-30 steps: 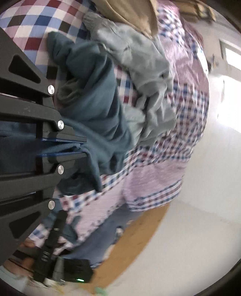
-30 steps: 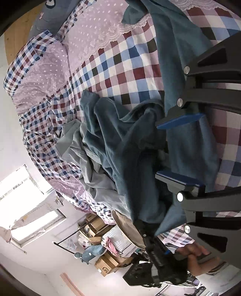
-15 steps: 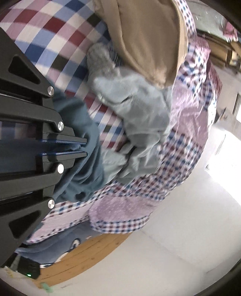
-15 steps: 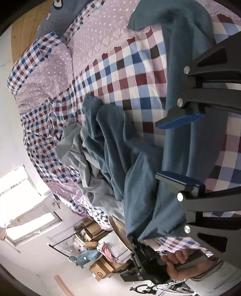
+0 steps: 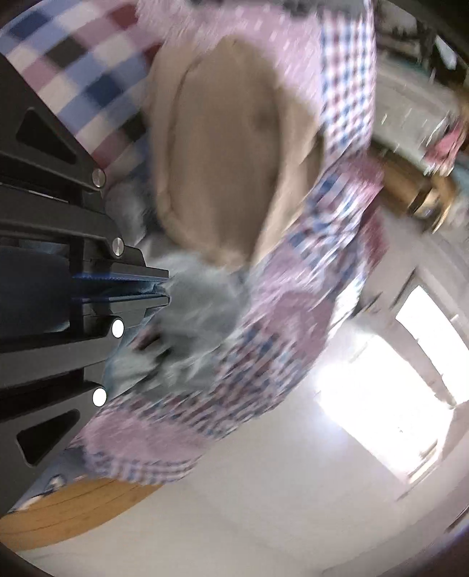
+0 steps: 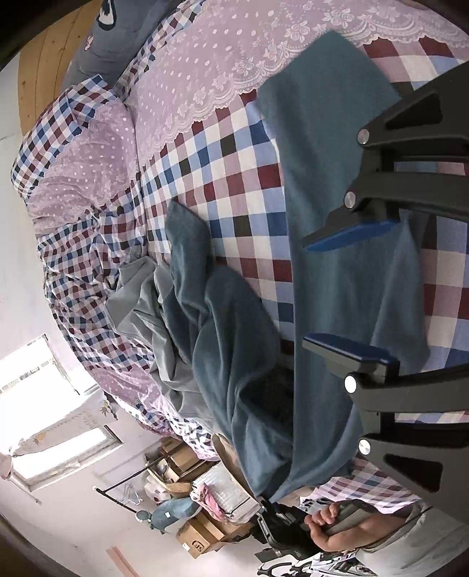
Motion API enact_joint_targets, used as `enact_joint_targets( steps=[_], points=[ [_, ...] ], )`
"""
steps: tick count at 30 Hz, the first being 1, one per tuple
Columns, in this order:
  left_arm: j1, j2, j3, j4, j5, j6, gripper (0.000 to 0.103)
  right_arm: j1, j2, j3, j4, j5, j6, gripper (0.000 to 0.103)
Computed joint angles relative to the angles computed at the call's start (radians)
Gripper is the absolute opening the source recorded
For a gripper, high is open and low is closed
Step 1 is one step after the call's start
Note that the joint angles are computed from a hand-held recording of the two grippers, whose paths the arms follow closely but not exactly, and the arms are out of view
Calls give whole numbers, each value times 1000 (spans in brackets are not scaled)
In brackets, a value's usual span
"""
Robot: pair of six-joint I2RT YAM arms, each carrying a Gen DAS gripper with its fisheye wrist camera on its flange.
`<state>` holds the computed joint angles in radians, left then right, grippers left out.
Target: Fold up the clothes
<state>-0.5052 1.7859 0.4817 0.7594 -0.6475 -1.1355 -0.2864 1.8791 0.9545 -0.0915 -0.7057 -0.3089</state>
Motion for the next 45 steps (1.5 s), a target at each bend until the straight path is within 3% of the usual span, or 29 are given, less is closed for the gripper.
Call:
enact_joint_targets(
  steps=[2,5,7,12,13,15,17,20,22,24,26,32,36,37,39,40,41,45],
  points=[
    [21,-9,-18,-23,-20,-40,4,1,2,0,6,16,7,51],
    [79,36,-30,-13,46,-105,1,0,5,0,21,47,27,51],
    [84,48,-18,-70,39,-151,1,-6,11,4,29,64,46,51],
    [67,32,-43,-9,30,-110,3,-33,35,25,47,100,116,53],
    [57,19,-47,-1,25,-90,5,-40,45,37,38,96,130,53],
    [41,2,-41,31,46,-25,21,-49,62,56,18,92,146,53],
    [22,13,-42,129,106,53,55,-51,60,54,28,107,157,53],
    [-21,39,2,191,197,163,60,-51,53,42,57,135,173,54],
    [-58,55,55,173,260,246,60,-56,64,54,46,130,181,54],
    [-109,70,131,110,316,345,60,-56,73,63,38,129,187,54],
    [-188,92,238,-19,305,461,61,-53,76,66,34,131,189,54],
    [-419,296,664,-477,86,837,61,-50,77,68,29,126,185,54],
    [-455,456,889,-716,-14,864,61,-57,77,71,19,117,185,54],
    [-453,493,941,-769,-36,855,60,-59,77,73,16,115,184,54],
    [-433,536,996,-830,-63,810,44,-63,76,74,12,110,183,54],
    [-421,543,1008,-848,-67,777,30,-65,76,74,12,108,182,54],
    [-407,529,991,-835,-58,740,18,-67,76,76,7,104,180,54],
    [-364,409,814,-670,-13,640,2,-74,78,86,-20,81,161,54]
  ],
)
